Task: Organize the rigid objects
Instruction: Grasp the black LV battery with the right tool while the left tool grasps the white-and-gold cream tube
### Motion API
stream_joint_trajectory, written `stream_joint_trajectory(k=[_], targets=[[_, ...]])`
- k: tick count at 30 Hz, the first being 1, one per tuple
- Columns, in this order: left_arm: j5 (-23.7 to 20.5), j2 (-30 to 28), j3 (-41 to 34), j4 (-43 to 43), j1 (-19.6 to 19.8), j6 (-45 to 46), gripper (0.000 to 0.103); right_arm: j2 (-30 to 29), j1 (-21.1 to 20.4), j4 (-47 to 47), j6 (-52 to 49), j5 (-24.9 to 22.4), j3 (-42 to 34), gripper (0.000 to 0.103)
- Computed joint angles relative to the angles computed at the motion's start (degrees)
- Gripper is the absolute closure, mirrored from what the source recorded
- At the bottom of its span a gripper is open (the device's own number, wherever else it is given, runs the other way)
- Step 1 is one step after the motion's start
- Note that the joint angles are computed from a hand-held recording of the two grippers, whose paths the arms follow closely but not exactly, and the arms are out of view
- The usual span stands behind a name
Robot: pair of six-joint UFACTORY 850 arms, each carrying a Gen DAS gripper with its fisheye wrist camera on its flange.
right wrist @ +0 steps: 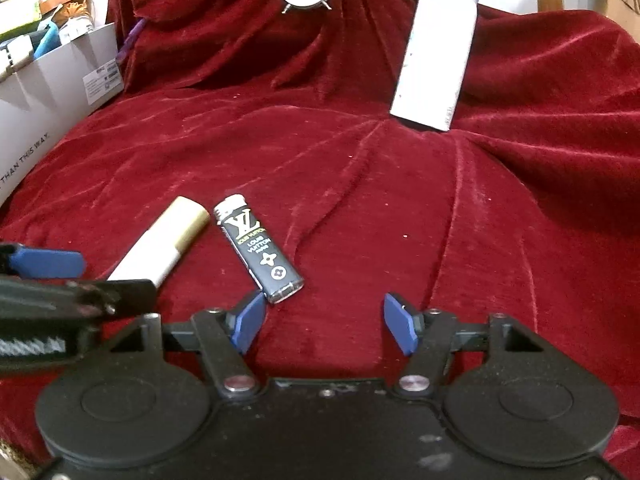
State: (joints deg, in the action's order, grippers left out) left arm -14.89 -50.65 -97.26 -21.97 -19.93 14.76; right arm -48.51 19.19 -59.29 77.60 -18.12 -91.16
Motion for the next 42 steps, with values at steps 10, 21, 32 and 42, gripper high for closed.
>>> stream_joint_trajectory(k=[10, 21, 32, 42], targets=[[-2.5, -3.8, -5.5, 26.9, 2.1, -28.2, 0.037, -0.1, -0.7, 2.0, 0.2, 0.9, -0.2, 0.038], [0.7, -1.7, -1.9, 26.8, 4.1, -27.4, 0.038, -2.0, -1.9, 30.9, -14.5, 1.4, -7.1, 0.030], [4.6, 1.6, 3.9, 21.6, 4.6, -18.5, 0.037, -19.1, 0.7, 34.2, -11.2, -21.5, -36.5, 0.026], [10.6, 2.7, 4.0, 8.7, 3.6, -1.3, 0.031, -11.5, 1.2, 23.6, -12.7, -15.1, -22.0, 0.059]])
